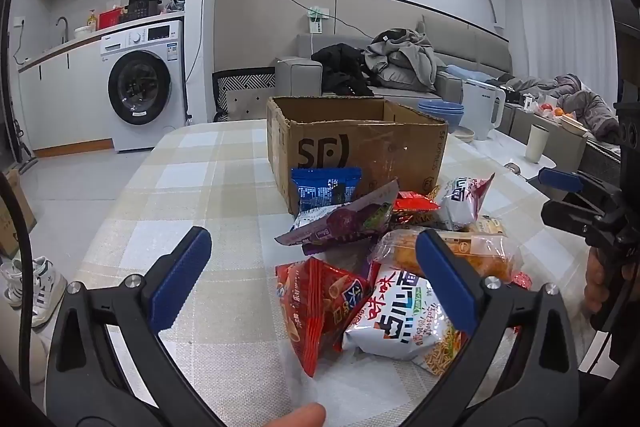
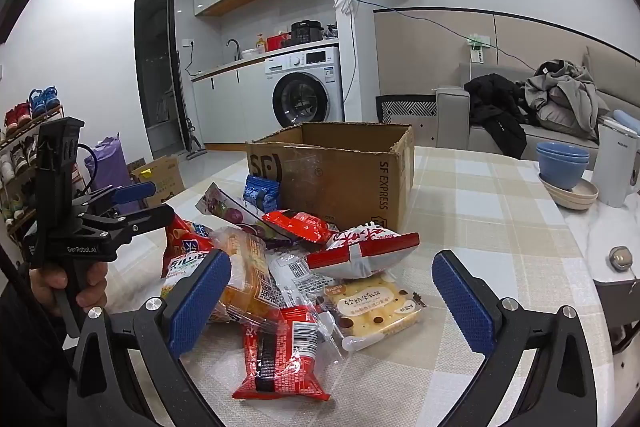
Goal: Organize snacks
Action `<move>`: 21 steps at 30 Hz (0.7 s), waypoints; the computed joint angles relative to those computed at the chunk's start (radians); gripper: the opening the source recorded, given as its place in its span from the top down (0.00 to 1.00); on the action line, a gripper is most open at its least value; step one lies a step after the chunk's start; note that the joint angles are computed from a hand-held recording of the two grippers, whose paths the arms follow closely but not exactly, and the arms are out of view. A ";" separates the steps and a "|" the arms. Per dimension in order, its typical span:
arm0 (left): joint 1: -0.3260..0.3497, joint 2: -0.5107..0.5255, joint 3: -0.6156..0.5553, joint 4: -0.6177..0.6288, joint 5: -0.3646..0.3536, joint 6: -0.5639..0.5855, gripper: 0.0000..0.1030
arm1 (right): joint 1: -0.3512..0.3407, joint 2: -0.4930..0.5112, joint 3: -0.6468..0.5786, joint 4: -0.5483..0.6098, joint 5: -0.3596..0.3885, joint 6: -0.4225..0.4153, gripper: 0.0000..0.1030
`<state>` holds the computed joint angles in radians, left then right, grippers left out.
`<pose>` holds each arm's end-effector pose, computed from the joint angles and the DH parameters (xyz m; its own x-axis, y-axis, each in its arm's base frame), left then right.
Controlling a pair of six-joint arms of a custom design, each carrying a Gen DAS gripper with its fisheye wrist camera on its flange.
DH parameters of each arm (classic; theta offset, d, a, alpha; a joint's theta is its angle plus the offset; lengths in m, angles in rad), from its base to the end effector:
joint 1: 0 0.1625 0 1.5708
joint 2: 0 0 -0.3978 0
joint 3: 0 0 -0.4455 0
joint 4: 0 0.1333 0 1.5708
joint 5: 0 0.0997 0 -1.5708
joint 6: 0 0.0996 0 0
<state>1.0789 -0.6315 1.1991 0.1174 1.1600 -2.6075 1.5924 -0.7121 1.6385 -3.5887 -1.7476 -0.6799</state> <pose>-0.1801 -0.7026 0.0229 -0.6692 0.4220 -0.6117 0.7429 0.3983 -0.5380 0.1309 -0.6991 0.1095 -0.7617 -0.1851 0.6209 -0.6286 0.4433 -0.6390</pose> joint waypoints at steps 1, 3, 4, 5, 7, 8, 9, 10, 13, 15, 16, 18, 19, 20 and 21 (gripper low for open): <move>0.000 0.000 0.000 0.001 -0.001 -0.002 0.01 | 0.000 -0.001 0.001 0.001 0.002 0.003 0.00; -0.001 -0.002 0.002 0.003 -0.002 -0.006 0.01 | 0.000 0.000 0.001 -0.001 0.000 0.002 0.00; -0.002 -0.002 0.004 0.004 -0.002 -0.009 0.01 | 0.000 0.000 0.001 0.000 0.000 0.002 0.00; -0.002 0.003 -0.007 0.011 -0.004 -0.011 0.01 | 0.000 0.000 0.000 0.000 -0.001 0.002 0.00; -0.003 0.004 -0.007 0.014 -0.007 -0.017 0.01 | 0.000 0.001 -0.002 0.002 -0.003 0.003 0.00; 0.001 0.005 -0.012 0.016 -0.005 -0.014 0.01 | -0.001 0.001 -0.003 0.002 -0.003 0.003 0.00; 0.000 0.004 -0.012 0.015 -0.007 -0.015 0.01 | -0.001 0.001 -0.004 0.003 -0.005 0.003 0.00; 0.000 0.003 -0.009 0.014 -0.007 -0.016 0.01 | 0.003 0.004 0.001 -0.009 -0.006 -0.002 0.00; -0.004 0.000 -0.003 0.013 -0.011 -0.017 0.01 | -0.002 0.009 -0.010 -0.003 -0.005 -0.006 0.00; 0.006 0.009 -0.026 0.029 0.000 -0.019 0.01 | -0.002 0.011 -0.013 -0.002 -0.010 -0.006 0.00; 0.006 0.010 -0.027 0.029 -0.001 -0.021 0.01 | -0.001 0.010 -0.011 -0.002 -0.012 -0.005 0.00; 0.007 0.010 -0.029 0.031 0.000 -0.020 0.01 | 0.001 0.005 -0.009 0.002 -0.016 -0.004 0.00; 0.006 0.011 -0.028 0.030 -0.002 -0.021 0.01 | 0.000 0.002 -0.007 0.002 -0.017 -0.004 0.00; 0.005 0.010 -0.026 0.028 -0.002 -0.021 0.01 | 0.002 0.002 -0.006 0.001 -0.020 -0.003 0.00; 0.005 0.010 -0.026 0.028 -0.003 -0.021 0.01 | 0.006 0.010 -0.007 -0.009 -0.029 -0.001 0.00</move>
